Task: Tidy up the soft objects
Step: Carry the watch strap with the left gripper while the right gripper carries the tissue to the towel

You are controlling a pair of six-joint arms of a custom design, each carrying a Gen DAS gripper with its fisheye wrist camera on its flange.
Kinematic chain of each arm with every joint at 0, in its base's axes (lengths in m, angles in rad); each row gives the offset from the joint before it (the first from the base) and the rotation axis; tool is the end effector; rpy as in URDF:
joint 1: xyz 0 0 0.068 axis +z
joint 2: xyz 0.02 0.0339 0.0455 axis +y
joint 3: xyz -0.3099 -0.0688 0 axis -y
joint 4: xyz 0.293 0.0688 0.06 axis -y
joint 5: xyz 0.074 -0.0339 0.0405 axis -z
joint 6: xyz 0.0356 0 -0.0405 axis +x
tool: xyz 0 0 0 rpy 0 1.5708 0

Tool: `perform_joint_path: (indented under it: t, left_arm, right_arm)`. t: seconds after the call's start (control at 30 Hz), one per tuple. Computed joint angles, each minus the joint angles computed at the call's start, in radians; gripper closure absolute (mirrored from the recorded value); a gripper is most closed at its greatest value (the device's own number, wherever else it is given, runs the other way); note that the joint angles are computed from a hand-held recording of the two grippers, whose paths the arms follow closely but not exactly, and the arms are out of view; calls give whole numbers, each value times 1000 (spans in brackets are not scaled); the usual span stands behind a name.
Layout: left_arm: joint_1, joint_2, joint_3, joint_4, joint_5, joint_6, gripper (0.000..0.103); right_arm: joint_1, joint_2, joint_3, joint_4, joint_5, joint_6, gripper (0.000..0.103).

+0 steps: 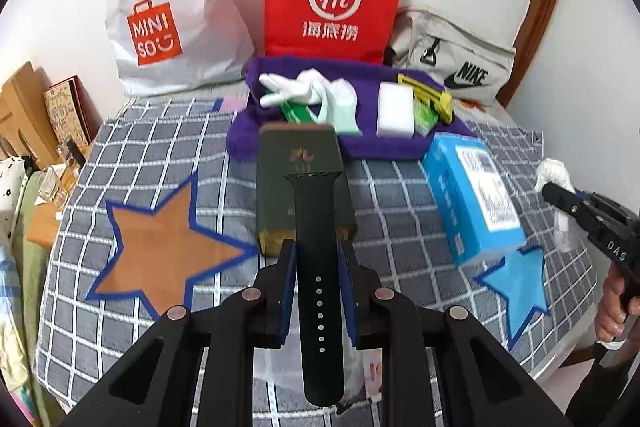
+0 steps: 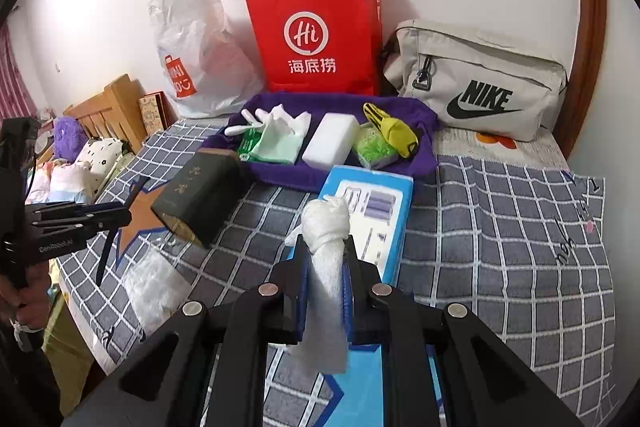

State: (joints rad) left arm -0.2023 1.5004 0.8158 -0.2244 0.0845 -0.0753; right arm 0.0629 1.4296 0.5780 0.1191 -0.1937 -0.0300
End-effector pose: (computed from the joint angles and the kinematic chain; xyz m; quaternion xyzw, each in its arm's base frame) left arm 0.3231 -0.0693 0.1975 0.0737 0.9421 -0.0845 0.3160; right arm 0.2945 0.0254 0.1666 -0.0815 0.9063 0.0950 0.4036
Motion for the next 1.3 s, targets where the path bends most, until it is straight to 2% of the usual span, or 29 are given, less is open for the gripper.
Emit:
perform_joint_path:
  t: [0.67, 0.83, 1.3]
  left_arm:
    - [-9, 173, 285, -34, -8, 1, 83]
    - [-2, 228, 365, -37, -52, 0, 83]
    - [16, 429, 629, -106, -6, -15, 83]
  right_arm:
    - [4, 193, 304, -83, 12, -23, 89]
    - [-6, 252, 379, -99, 13, -23, 89]
    - [-24, 436, 638, -198, -34, -37, 89]
